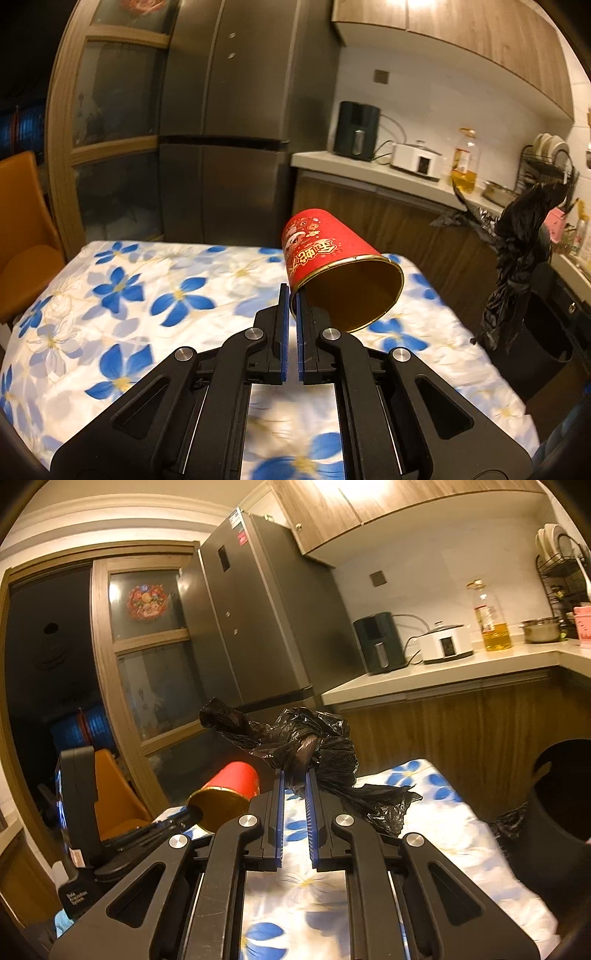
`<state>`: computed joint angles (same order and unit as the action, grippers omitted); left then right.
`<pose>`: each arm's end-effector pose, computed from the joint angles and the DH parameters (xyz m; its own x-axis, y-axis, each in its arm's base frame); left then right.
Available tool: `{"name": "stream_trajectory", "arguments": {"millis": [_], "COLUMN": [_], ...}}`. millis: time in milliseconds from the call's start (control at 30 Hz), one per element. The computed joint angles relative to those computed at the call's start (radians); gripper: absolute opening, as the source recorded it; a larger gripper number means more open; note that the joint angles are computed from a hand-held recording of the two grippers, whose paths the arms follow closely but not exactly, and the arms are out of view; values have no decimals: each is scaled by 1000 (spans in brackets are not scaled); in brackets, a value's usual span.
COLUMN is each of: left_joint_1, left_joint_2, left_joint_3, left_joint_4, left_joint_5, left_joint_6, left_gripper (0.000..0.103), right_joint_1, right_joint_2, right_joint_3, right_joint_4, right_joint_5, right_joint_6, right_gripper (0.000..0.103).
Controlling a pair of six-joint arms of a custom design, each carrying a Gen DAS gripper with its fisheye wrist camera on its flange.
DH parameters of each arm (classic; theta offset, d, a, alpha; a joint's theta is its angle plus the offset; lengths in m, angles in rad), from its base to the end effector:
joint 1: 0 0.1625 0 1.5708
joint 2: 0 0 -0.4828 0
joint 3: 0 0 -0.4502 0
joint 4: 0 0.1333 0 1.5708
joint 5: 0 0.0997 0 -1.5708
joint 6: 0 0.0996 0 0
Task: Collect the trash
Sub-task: 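Carry the red cup and black bag with both grippers over the bin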
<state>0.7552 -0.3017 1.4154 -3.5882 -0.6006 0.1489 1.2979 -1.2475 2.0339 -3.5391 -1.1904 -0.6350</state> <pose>-0.4098 -0.6817 -0.0545 -0.7830 0.0305 -0.6213 0.5730 0.4243 -0.7012 0.0037 -0.6187 0.3588 -0.8550 -0.2815 0.4355 -0.5030 0.2462 -0.8285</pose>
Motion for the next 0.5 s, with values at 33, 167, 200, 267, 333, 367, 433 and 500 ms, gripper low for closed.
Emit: {"name": "stream_trajectory", "arguments": {"millis": [33,167,200,267,333,367,433,500], "left_joint_1": [-6,-33,-38,-51,-62,-66,-76,-84], "left_joint_2": [6,39,45,67,86,95,115,136], "left_joint_3": [-8,-55,-64,-94,-120,-133,-161,-192], "left_joint_4": [4,27,34,55,73,81,101,124], "left_joint_5": [-4,-27,-34,-54,-73,-82,-104,-129], "left_joint_6": [1,4,2,0,0,0,-1,-4], "left_gripper": [2,2,2,2,2,2,2,2], "right_joint_1": [-6,-35,-43,-61,-77,-88,-105,-123], "right_joint_2": [-10,-49,-58,-76,-89,-98,-112,-125], "right_joint_3": [4,20,23,29,33,35,35,35], "right_joint_4": [-4,-27,-33,-46,-60,-70,-81,-94], "right_joint_5": [3,15,18,24,30,32,34,36], "right_joint_6": [1,8,12,20,28,35,46,55], "right_gripper": [11,11,11,11,11,11,11,11]}}
